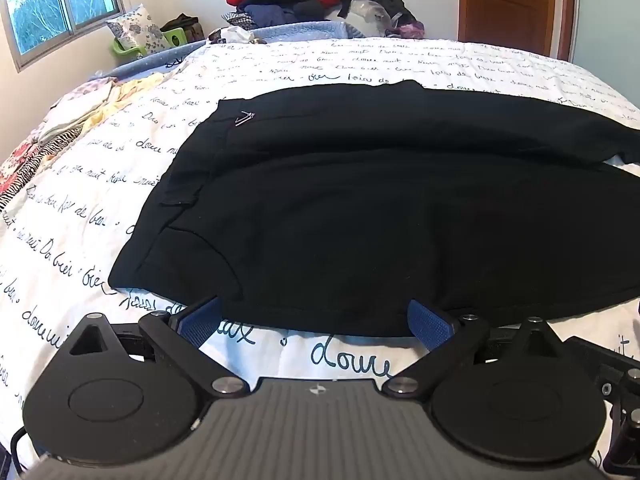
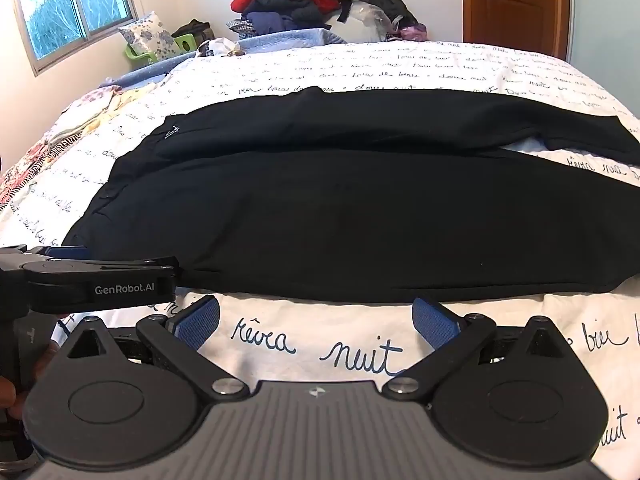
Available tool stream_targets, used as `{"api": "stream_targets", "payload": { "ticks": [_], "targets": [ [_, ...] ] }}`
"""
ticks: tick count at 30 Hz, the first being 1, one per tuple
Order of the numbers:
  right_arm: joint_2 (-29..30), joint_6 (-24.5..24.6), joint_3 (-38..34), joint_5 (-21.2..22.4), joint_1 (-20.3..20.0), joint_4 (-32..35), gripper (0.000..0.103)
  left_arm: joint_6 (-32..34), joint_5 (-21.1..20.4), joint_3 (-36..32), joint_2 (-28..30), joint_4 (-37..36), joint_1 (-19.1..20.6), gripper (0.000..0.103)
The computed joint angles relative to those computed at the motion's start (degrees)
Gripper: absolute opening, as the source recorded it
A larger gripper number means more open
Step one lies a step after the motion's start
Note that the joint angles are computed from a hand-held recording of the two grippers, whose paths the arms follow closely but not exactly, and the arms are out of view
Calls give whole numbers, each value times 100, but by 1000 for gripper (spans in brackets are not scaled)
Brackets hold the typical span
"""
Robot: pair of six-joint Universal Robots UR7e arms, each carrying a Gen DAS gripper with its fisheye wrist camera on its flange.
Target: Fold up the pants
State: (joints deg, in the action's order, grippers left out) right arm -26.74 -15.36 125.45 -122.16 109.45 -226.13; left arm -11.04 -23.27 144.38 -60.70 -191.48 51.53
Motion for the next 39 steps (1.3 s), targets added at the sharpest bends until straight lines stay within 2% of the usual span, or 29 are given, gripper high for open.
{"api": "stream_targets", "payload": {
  "ticks": [26,39],
  "targets": [
    [15,40,-14,-25,16,30,103,-262,-19,-18,-122,462,5,100],
    [-1,39,-6,-14,26,53,103,-183,13,5,-75,349,-27,99]
  ]
}}
